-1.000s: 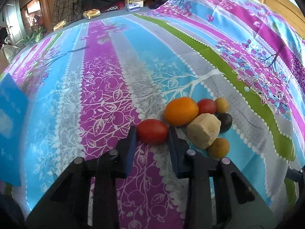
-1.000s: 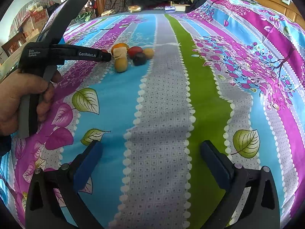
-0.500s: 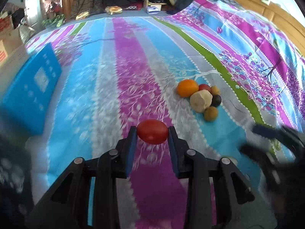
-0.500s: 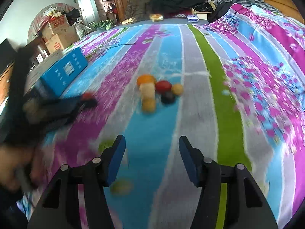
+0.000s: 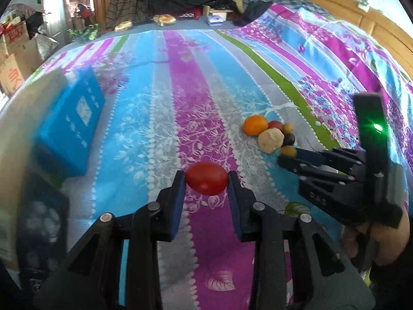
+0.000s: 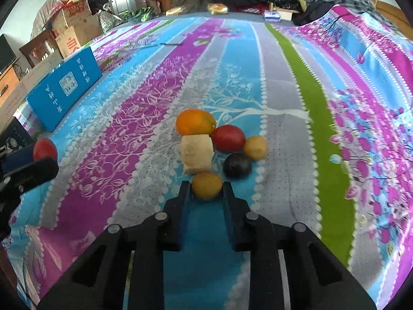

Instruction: Organize fruits

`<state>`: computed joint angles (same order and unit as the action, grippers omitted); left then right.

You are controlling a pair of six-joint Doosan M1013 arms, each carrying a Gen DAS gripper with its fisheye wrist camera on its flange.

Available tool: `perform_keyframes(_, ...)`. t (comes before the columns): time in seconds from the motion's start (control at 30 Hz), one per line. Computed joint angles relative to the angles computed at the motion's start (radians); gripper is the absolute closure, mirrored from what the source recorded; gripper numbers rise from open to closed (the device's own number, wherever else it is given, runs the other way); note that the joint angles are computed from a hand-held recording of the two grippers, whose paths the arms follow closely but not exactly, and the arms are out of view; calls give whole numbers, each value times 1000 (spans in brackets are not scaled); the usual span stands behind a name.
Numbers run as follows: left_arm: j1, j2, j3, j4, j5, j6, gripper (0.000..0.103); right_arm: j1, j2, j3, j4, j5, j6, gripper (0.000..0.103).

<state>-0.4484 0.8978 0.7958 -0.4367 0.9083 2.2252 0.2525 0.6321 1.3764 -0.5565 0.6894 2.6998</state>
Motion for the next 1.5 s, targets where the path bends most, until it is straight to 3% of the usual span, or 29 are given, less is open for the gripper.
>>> perform_keyframes(0.23,9,-55,44,21,-63,2,70,66,-92,36,-173,96,197,76)
perform_keyframes(0.5,39,-126,107,-63,-120,56,70,130,-141,6,-259,195,240,76)
perform_keyframes(0.67,65,-166,147,-157,-139,125,70,160,-156,-18,-317,186,260,76)
perform_keyframes(0.87,110,-210,197,-362,-133,275,70,203,-165,-59,-391,200,268,76)
perform_keyframes(1.07,137,-235,221,-439,-144,328,70,223,-154,-108,-402,204,244,76)
perform_keyframes(1.23,160,-234,197,-359,-176,214,70,233,-124,-181,-371,210,177,76)
perform_keyframes(1.5,212,-226,155,-158,-210,-49,70,246,-22,-400,-232,188,-26,76)
